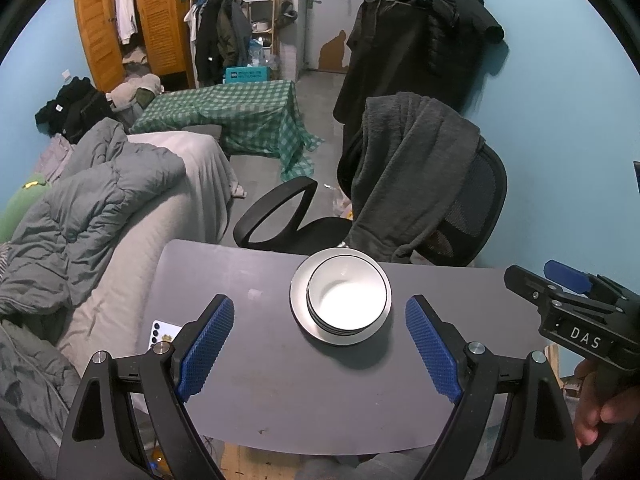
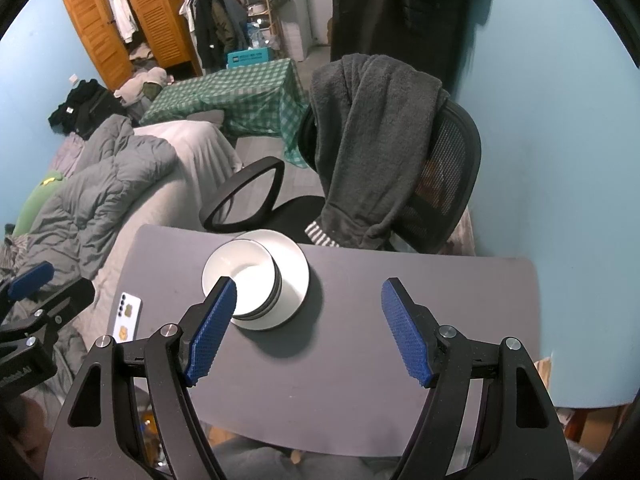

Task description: Organize plates and bowls

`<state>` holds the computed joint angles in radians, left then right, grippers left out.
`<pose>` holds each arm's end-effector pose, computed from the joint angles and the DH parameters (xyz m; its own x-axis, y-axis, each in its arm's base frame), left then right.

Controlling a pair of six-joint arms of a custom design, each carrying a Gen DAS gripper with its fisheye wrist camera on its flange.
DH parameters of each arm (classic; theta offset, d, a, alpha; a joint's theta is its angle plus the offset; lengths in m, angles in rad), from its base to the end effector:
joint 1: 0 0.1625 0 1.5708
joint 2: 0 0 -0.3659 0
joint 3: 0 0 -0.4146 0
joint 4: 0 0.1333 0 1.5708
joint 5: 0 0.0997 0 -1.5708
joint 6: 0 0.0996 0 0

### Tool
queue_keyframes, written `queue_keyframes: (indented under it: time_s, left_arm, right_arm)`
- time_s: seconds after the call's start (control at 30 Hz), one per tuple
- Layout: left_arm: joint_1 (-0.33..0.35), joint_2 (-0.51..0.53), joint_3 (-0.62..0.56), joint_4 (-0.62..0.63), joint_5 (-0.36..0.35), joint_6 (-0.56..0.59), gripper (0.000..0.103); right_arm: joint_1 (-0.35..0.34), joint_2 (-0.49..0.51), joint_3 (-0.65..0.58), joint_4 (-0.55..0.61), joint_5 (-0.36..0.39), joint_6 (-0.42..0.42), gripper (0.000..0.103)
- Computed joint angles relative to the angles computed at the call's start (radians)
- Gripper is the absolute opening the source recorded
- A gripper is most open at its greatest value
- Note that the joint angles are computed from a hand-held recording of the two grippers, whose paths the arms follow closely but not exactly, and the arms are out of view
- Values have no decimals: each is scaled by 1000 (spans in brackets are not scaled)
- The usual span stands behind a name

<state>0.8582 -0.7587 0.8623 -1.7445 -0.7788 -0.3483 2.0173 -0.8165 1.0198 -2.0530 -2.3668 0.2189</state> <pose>-0.3569 -0.7254 0.3085 -0.7528 0.1386 -0.6435 0.4205 0.8534 -0.3082 0.3892 -0.6692 0.3059 -0.7890 0.0666 0.6108 -0.2497 0.8735 -0.4179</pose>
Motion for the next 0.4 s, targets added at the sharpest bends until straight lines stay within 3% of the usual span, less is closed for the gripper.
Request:
queue_keyframes:
  time_s: [0.4]
  left_arm:
    - [-4, -5, 10, 2, 6, 2, 89]
  right_arm:
    - [2, -10, 15, -8, 3, -2, 74]
